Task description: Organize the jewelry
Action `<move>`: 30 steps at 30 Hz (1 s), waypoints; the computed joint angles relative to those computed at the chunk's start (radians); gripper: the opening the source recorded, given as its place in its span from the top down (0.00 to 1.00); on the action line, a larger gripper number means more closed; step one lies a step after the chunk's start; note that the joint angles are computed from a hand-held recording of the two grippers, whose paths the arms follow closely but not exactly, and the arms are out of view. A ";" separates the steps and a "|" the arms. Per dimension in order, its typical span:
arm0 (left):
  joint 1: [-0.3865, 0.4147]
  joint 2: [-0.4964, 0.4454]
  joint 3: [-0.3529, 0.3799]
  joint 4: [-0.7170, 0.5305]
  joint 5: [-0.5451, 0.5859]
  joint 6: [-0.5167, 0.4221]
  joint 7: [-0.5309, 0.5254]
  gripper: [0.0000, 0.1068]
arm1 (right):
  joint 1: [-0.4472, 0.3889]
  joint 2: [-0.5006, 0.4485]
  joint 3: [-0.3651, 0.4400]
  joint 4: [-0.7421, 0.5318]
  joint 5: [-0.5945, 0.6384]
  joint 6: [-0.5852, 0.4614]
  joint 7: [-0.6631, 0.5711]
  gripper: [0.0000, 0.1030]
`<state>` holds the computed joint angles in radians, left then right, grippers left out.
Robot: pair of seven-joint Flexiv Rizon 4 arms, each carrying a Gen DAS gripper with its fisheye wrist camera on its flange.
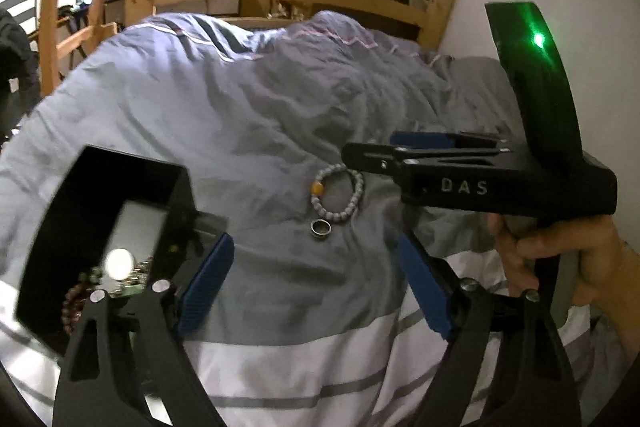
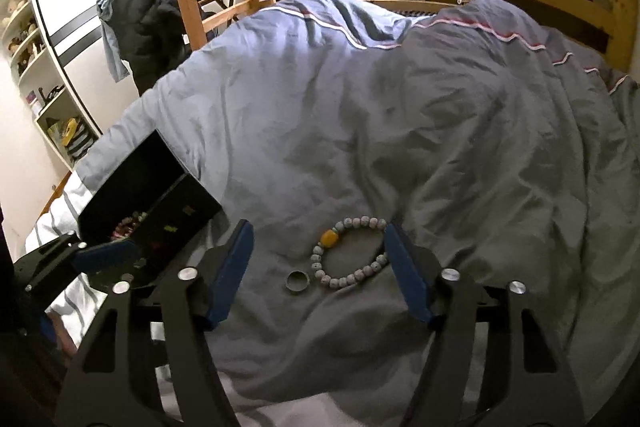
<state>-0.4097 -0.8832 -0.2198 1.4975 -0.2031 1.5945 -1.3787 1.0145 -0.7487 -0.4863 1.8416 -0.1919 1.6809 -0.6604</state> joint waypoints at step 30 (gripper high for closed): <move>-0.072 -0.258 0.076 -0.420 0.003 -0.310 0.056 0.94 | -0.171 -0.164 0.182 -0.093 0.198 0.180 -0.061 0.91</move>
